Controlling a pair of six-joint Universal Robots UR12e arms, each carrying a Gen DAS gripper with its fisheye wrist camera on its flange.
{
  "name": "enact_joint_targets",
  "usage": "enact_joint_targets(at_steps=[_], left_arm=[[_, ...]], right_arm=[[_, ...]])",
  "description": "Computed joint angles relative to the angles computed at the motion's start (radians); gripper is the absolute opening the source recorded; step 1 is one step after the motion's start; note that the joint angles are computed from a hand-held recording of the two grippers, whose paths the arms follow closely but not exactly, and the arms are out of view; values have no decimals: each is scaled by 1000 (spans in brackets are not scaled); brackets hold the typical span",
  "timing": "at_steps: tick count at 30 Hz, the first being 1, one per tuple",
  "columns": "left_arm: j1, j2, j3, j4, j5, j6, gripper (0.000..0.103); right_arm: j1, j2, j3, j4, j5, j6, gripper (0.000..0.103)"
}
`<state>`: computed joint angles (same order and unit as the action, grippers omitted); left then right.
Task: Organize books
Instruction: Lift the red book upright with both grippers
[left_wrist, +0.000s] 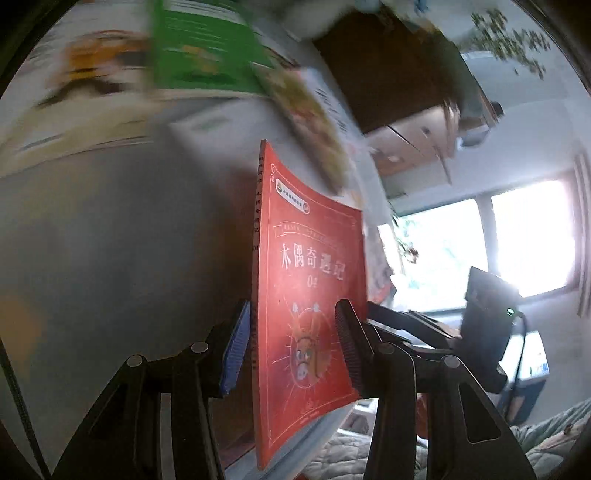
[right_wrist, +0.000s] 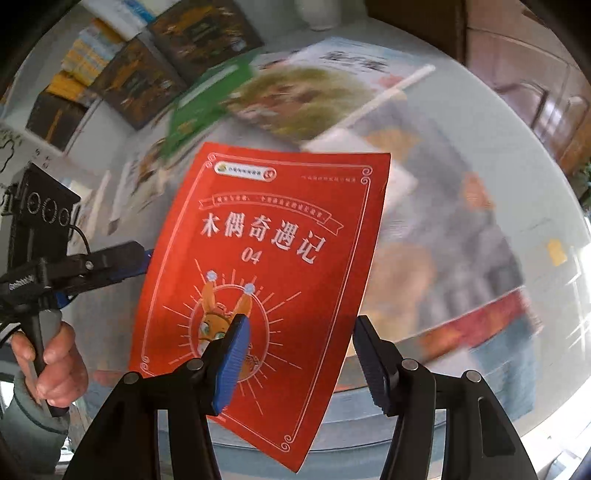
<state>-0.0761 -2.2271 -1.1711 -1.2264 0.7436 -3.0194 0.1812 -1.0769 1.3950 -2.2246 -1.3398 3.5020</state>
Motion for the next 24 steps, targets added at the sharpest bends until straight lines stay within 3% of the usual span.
enact_joint_targets(at_steps=[7, 11, 14, 17, 19, 23, 24], left_arm=[[100, 68, -143, 194, 66, -166, 42], [142, 69, -182, 276, 69, -243, 42], [149, 82, -204, 271, 74, -210, 42], [146, 104, -226, 195, 103, -135, 42], [151, 115, -252, 208, 75, -119, 42], [150, 115, -260, 204, 31, -106, 41], [154, 111, -261, 207, -15, -102, 40]], right_arm=[[98, 119, -176, -6, -6, -36, 57], [137, 214, -305, 11, -15, -19, 57], [148, 230, -325, 36, -11, 16, 56], [155, 199, -278, 34, -34, 11, 53], [159, 187, -256, 56, -36, 29, 50], [174, 170, -216, -5, -60, 47, 47], [178, 171, -217, -7, -79, 54, 47]])
